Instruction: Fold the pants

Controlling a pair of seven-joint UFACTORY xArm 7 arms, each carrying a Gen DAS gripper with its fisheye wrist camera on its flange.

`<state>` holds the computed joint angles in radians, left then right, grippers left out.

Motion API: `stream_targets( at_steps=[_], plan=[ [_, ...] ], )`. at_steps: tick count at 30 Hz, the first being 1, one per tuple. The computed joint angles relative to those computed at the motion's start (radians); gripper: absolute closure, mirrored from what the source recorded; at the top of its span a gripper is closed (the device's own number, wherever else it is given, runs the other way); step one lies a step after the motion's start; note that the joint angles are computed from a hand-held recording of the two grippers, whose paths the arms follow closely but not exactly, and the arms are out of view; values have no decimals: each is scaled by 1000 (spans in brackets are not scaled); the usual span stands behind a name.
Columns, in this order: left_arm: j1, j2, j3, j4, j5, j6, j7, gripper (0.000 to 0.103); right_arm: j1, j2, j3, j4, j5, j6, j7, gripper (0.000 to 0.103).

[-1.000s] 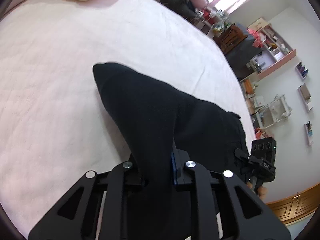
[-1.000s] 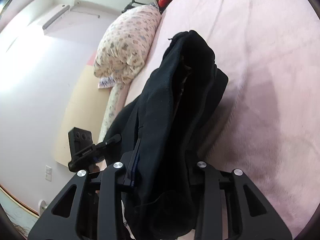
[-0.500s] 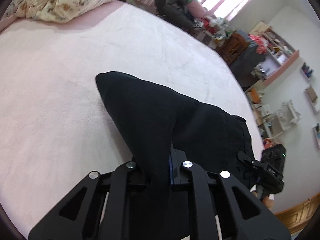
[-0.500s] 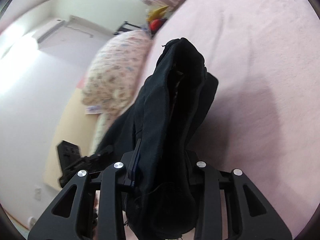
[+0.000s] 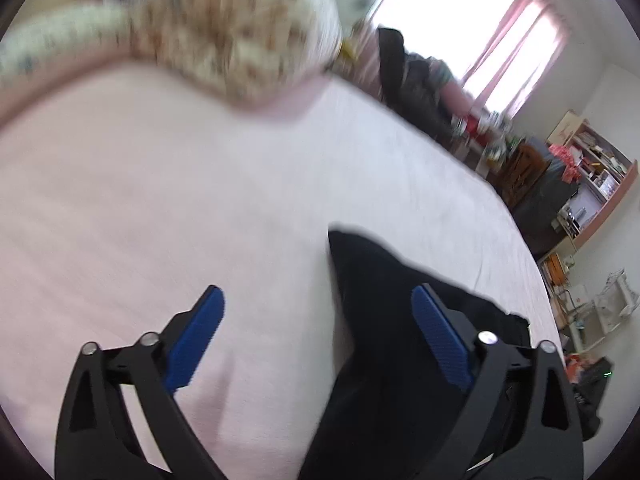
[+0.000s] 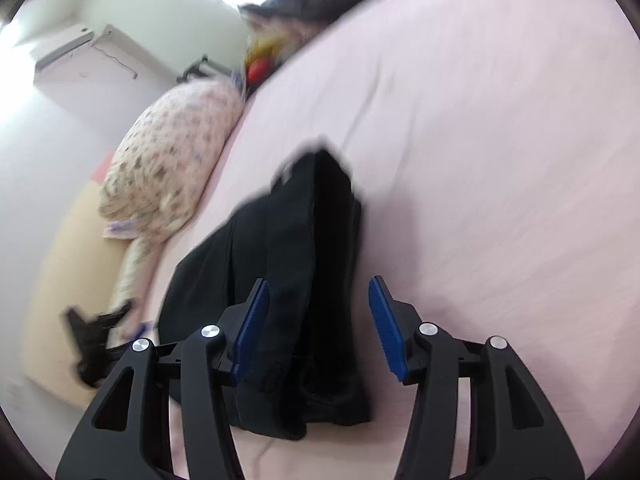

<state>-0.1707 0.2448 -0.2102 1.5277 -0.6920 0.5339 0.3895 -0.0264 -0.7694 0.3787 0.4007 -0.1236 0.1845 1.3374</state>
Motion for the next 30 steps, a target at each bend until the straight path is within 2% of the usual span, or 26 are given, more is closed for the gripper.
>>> stream_targets(
  at_steps=[2,3,4,5,7,10,13,14,16,18,21,23,24,26,29,30],
  plan=[
    [19,-81,-43,-70,-133,-59,168,2,-61,-53,69,34,-57,37,0,49],
    [-4,-114,-34,-97,-224,-66,273,2,-83,-51,97,62,-90,27,-14,49],
    [4,-144,-67,-120,-276,-61,348,2,-98,-36,123,94,-116,29,-29,49],
    [-9,-158,-73,-130,-291,-48,381,2,-112,-1,149,140,-143,47,-51,49],
    [-89,-138,-41,-110,-213,7,321,2,-124,71,184,213,-181,97,-80,49],
    [-141,-77,-34,-75,-62,19,159,2,-140,172,232,293,-244,166,-80,49],
    [-203,-4,13,-28,139,29,-36,2,-105,262,219,337,-258,283,-87,48],
    [-188,28,-1,-4,169,62,-68,2,-83,283,200,333,-254,299,-92,48],
    [-162,48,-19,-12,154,91,-63,2,-67,304,183,315,-281,283,-64,48],
    [-171,45,-28,-46,184,25,-47,2,-57,303,182,307,-323,282,-25,48],
    [-226,23,-2,-89,362,-49,-101,2,-27,297,165,304,-373,291,17,42],
    [-221,-23,-12,-141,392,-87,-94,2,-4,288,160,318,-400,322,48,41],
    [-205,-62,-24,-188,366,-122,-64,2,14,255,163,317,-409,358,71,38],
    [-185,-163,-41,-307,293,-231,19,2,41,195,187,321,-441,428,122,19],
    [-215,-331,-26,-497,160,-405,171,2,71,120,277,357,-490,594,185,7],
    [-232,-367,-13,-539,153,-441,187,2,83,116,301,374,-495,645,194,6]
  ],
)
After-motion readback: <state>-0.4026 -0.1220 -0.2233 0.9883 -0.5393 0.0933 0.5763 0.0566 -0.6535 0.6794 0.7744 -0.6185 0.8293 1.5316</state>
